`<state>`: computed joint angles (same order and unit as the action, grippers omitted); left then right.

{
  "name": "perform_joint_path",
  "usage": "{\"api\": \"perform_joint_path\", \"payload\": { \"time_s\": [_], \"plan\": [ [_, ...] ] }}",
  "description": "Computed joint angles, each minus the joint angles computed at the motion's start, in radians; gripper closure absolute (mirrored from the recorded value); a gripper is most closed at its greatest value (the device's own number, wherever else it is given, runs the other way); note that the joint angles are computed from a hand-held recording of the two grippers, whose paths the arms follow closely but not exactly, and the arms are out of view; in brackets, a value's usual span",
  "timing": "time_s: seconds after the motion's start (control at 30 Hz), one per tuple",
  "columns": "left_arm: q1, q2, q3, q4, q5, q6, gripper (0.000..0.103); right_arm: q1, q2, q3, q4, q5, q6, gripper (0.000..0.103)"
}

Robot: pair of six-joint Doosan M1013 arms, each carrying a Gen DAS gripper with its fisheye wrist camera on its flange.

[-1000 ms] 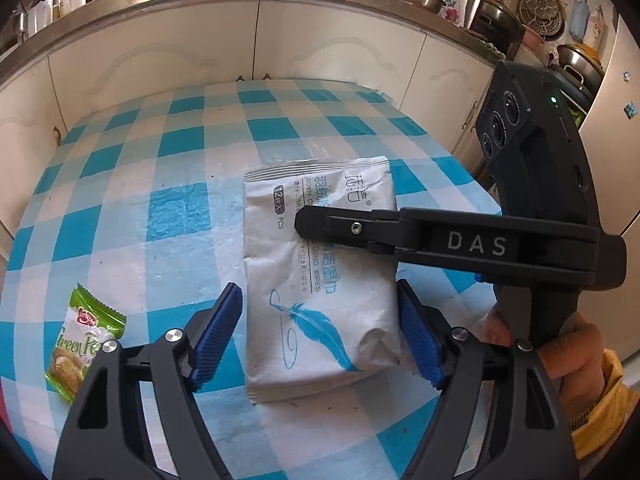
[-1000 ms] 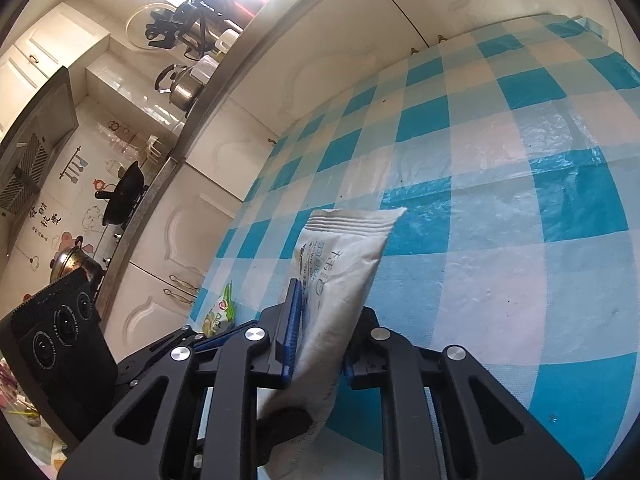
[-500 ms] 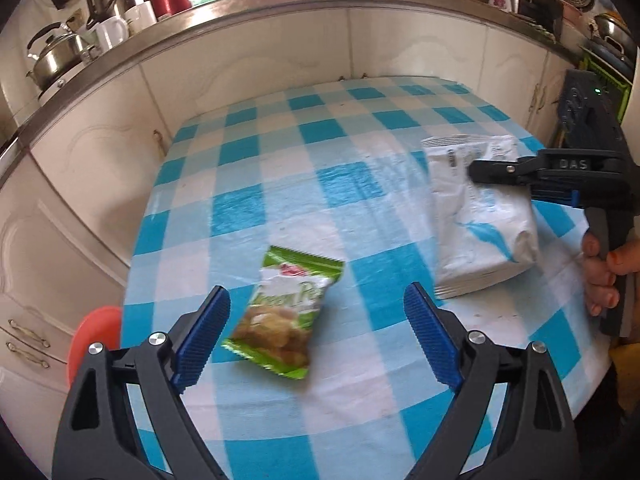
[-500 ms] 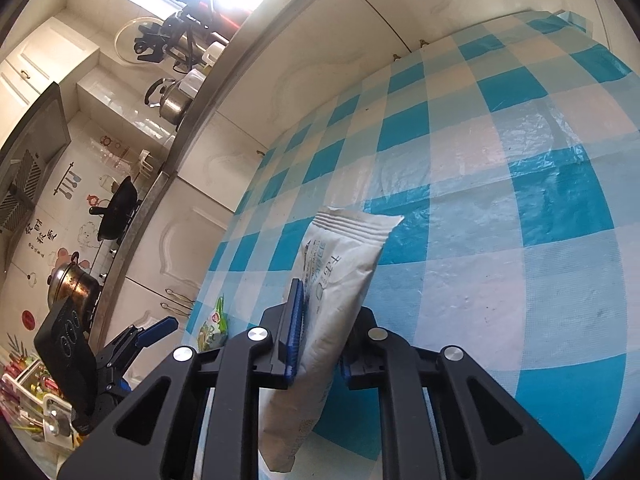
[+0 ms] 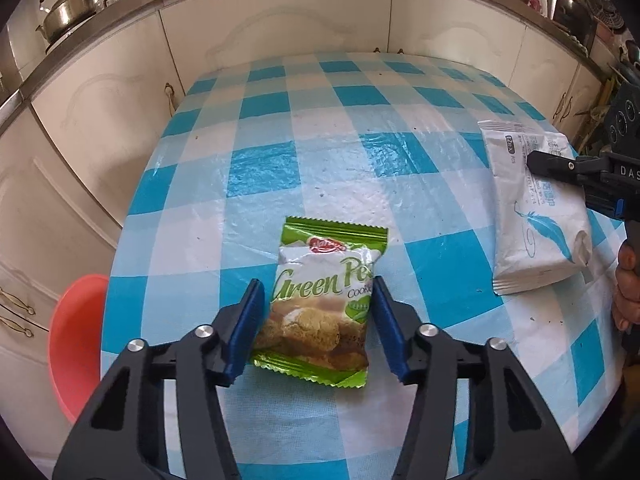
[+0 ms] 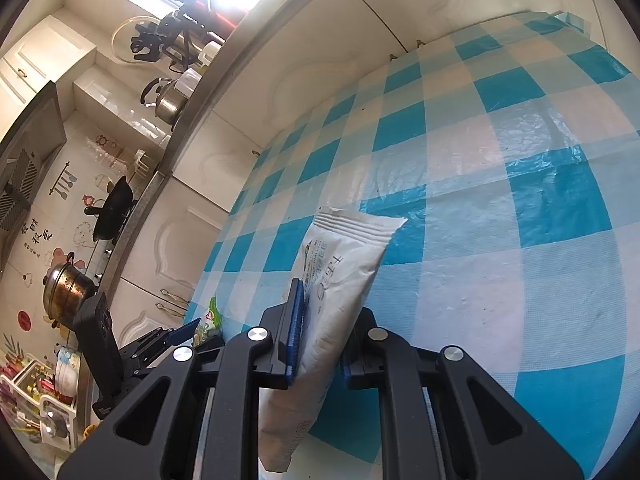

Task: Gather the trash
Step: 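Grasp the green snack pack with the left gripper while the right holds the wipes pack, then carry the green snack pack and wipes pack over the red bucket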

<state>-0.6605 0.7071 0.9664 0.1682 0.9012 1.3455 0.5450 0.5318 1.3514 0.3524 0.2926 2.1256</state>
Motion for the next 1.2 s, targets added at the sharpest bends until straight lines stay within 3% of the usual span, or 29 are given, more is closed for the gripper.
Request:
{"api": "perform_joint_path", "payload": {
  "time_s": [0.37,0.9,1.2],
  "plan": [
    [-0.001,-0.006,0.008,0.014,-0.005,-0.079,0.064,-0.001,-0.001,0.001,-0.009,0.003,0.012,0.086],
    [0.007,-0.027,0.037,-0.025,-0.052,-0.104,0.065,0.002,-0.004,0.003,-0.064,-0.002,0.051,0.086],
    [0.018,-0.033,0.05,-0.014,-0.057,-0.132,0.065,0.007,-0.005,0.002,-0.188,-0.012,0.193,0.086]
  ]
}}
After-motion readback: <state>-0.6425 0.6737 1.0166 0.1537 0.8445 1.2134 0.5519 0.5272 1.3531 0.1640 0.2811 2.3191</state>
